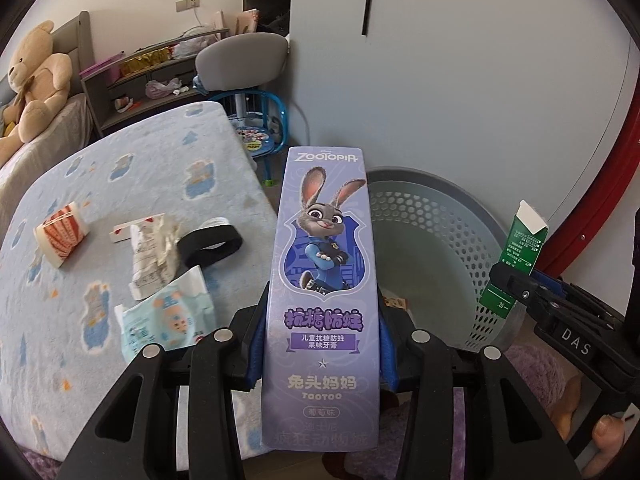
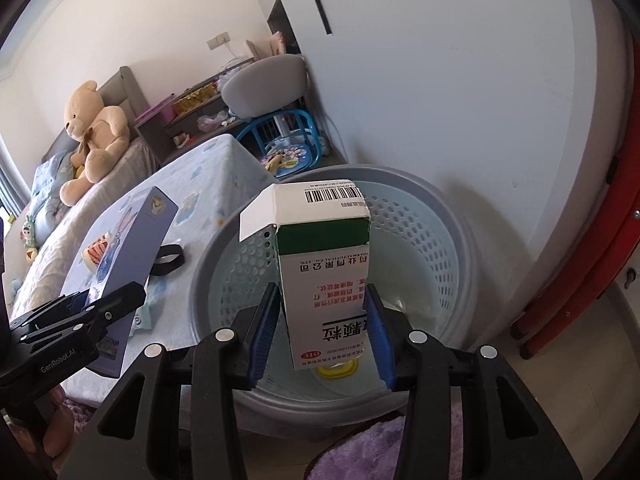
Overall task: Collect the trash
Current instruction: 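Carry both boxes over the gray basket with both grippers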
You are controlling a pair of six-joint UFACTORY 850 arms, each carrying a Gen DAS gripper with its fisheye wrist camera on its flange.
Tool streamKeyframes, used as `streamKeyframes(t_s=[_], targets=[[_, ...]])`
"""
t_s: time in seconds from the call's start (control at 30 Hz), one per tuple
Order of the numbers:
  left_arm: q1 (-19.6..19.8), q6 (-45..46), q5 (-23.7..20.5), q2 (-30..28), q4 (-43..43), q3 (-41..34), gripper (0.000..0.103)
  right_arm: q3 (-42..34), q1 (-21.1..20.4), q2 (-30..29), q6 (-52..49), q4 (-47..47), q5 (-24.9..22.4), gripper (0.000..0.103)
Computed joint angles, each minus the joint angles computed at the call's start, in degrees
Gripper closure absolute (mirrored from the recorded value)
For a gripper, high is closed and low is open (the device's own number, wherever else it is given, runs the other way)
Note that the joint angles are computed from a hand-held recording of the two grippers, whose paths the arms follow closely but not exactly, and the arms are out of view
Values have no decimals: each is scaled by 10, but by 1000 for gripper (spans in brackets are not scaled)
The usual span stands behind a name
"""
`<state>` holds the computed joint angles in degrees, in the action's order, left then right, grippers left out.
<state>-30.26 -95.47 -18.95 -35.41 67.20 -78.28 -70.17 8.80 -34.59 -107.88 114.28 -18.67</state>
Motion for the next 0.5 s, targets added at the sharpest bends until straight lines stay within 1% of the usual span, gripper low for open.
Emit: streamKeyframes(t_s=[0.07,0.3,0.5], targets=[[1,37,7,-18,-32,-24,60,-10,-5,-10,12,-9,0,60],[-1,181,-1,-80,-153,-108,60,-56,-14,-47,77,-69,-2,60],[1,223,-5,-104,-191,-141,60,-78,-16,-64,105,-96,3,58]])
